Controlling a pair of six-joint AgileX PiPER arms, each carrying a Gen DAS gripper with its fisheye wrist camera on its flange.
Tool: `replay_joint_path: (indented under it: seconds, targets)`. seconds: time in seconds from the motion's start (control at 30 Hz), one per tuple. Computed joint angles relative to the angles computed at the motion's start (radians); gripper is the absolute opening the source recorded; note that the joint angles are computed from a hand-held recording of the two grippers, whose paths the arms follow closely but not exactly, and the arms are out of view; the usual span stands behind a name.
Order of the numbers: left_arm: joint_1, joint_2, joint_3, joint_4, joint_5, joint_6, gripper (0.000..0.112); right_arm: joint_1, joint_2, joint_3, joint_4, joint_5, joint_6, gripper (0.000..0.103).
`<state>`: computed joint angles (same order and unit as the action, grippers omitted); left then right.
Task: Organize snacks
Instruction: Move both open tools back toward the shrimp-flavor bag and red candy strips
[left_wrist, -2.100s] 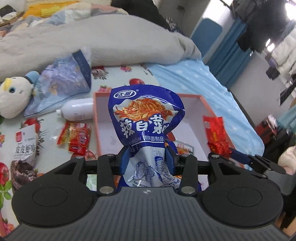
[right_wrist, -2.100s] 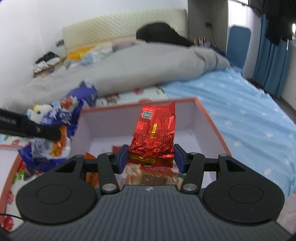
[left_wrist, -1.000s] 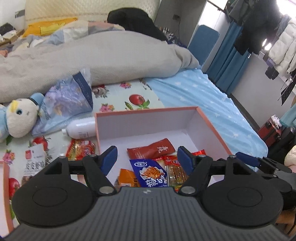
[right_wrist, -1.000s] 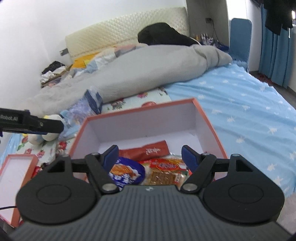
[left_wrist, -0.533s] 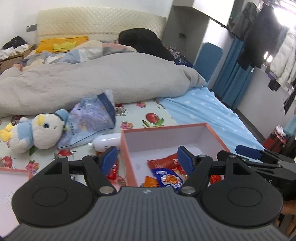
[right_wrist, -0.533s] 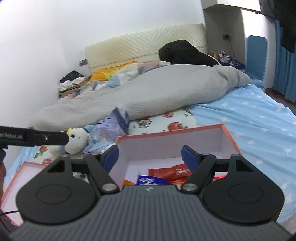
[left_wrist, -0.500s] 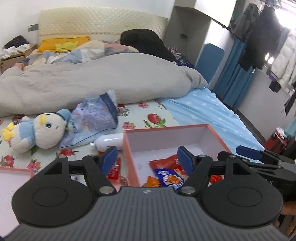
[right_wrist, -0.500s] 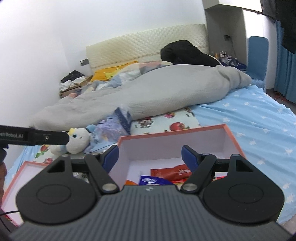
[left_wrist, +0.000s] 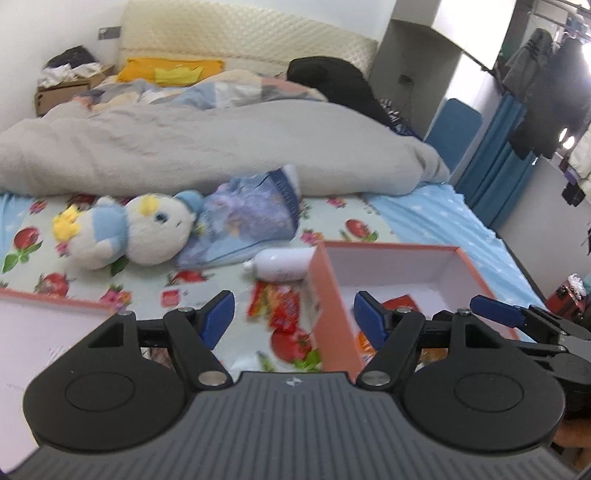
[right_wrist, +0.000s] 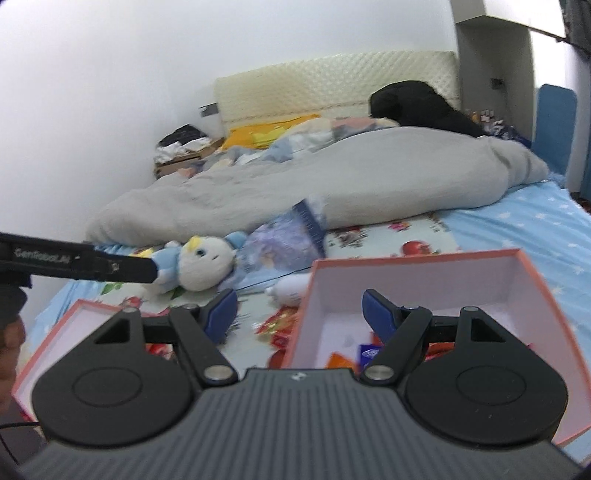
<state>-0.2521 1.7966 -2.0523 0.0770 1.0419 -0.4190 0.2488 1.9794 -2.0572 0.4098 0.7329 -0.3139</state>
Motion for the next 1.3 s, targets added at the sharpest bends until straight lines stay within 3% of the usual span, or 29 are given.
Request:
replay_joint_path:
  seconds: [0.27, 0.57, 1.0, 1.3]
  targets:
    - [0.089, -0.181, 0.402, -0.046, -0.177, -0.018, 0.076, 0.111, -0.103, 0.258, -0.186, -0.201, 0.129, 0.077]
    - [0.194, -0.297, 0.677, -0.200, -0.301, 0.106, 0.076, 0.218, -0.147, 0.384, -0.398, -0.272, 0.385, 0.077]
    - [0.280, -0.293, 0.848, -0.370, -0.448, 0.276, 0.076, 0.323, -0.048, 0.320, -0.595, -0.256, 0.494, 0.073]
    - [0.318, -0.154, 0.795, -0.444, -0.489, 0.356, 0.076, 0.339, 0.205, -0.034, -0.610, -0.104, 0.484, 0.071]
